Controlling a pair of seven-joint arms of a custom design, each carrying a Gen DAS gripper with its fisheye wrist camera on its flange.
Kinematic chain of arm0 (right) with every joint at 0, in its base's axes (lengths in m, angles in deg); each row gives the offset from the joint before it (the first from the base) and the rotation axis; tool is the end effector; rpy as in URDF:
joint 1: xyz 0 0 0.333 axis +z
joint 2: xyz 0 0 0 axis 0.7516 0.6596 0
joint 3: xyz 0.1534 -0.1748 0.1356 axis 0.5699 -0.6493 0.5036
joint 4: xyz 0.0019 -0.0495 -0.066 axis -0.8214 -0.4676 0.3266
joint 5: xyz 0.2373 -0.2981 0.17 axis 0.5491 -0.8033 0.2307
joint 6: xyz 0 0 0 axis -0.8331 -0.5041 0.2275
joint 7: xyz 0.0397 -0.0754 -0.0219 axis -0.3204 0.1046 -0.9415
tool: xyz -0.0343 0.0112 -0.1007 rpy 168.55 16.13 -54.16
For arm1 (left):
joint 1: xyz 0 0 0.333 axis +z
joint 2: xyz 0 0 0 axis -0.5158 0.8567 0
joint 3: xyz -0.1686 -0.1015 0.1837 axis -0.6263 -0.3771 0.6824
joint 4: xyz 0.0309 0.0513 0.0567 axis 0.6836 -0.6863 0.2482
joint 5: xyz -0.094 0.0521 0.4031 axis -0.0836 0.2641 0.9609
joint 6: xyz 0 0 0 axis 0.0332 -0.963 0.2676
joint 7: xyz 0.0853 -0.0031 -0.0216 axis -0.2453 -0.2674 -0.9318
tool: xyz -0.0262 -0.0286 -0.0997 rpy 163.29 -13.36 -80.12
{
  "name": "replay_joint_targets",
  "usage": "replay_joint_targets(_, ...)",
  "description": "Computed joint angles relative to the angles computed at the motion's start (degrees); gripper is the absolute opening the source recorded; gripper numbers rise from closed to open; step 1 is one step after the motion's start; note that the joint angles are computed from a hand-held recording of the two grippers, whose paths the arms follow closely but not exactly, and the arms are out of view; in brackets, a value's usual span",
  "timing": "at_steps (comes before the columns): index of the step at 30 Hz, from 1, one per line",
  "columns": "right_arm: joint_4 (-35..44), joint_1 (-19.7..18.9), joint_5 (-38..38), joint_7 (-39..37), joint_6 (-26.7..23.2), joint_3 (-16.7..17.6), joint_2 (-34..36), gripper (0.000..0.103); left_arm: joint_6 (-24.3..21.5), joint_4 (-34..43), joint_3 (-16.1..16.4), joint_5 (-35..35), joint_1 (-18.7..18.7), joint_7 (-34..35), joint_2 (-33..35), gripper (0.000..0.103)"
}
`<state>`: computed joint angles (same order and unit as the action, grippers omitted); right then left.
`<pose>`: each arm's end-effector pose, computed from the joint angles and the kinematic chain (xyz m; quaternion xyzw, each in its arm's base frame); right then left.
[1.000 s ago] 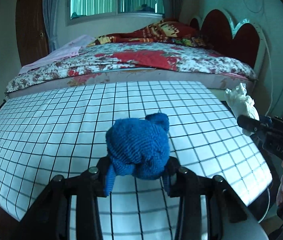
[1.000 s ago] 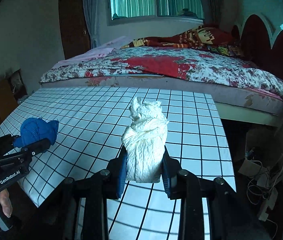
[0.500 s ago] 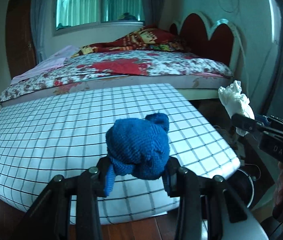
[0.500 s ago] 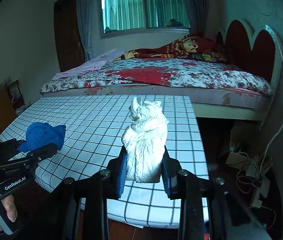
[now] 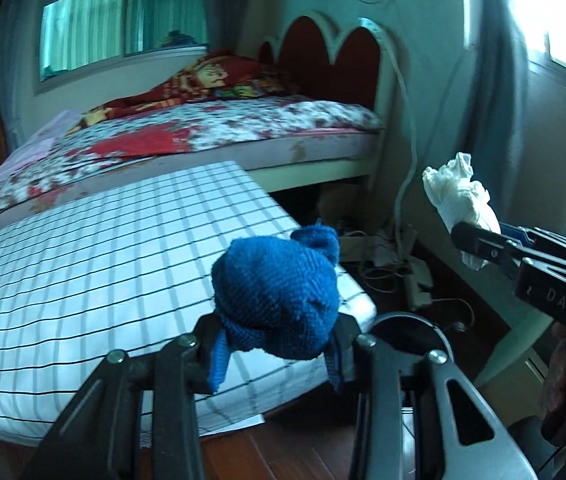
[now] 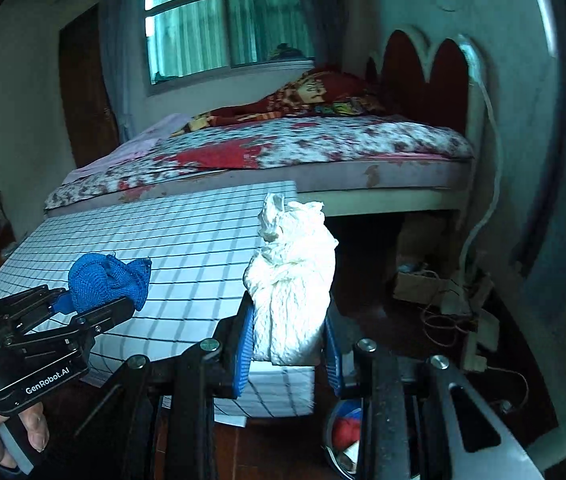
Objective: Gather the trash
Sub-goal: 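Carry the blue glove and white tissue with both grippers over the black bin, then open both grippers to drop the glove and tissue into the bin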
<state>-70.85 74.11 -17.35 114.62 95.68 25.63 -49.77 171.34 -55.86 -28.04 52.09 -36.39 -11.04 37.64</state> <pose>0.5955 0.3321 0.6201 -0.7128 0.5014 -0.2515 0.4210 0.5744 -0.1497 0.6341 -0.6187 0.6417 -0.3487 0.2896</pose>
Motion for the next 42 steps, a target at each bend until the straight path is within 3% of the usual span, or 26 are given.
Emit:
replay_joint_targets(4,-6.0,-0.9,-2.5,3.2,0.8,-1.1,-4.4,0.032,0.0,0.9,-0.4,-2.8,-1.7,3.1,1.2,0.039)
replay_joint_targets(11,-15.6,-5.5,-4.3,7.1,1.1,0.0,-11.0,0.032,-1.1,2.3,-1.6,-6.7,-4.2,7.3,3.8,0.039)
replay_joint_targets(21,-24.2,-10.0,2.4,1.6,-0.7,0.8,-14.7,0.032,-6.8,9.9,-4.1,-11.9,-6.5,13.6,13.0,0.039)
replay_joint_targets(29,-22.8,-11.2,8.9,-6.2,-4.9,0.0,-10.0,0.032,-13.1,19.1,-5.7,-12.9,-7.0,15.2,23.2,0.041)
replay_joint_targets(38,-13.5,-10.9,15.6,-15.6,-9.5,-0.8,1.4,0.034,-21.0,32.9,-6.9,-13.6,-7.1,15.9,35.6,0.045)
replay_joint_targets(39,-12.4,-10.8,15.7,-16.3,-9.9,-1.0,2.5,0.036,-21.7,34.3,-7.2,-14.2,-7.1,16.1,36.8,0.053)
replay_joint_targets(40,-12.4,-10.7,15.8,-16.3,-9.9,-1.2,2.5,0.042,-22.0,35.3,-7.0,-13.7,-7.4,15.7,37.8,0.07)
replay_joint_targets(42,-9.7,-9.3,11.1,-12.9,-12.3,-3.0,5.9,0.097,-20.7,34.2,-5.9,-11.2,-8.5,13.7,37.5,0.095)
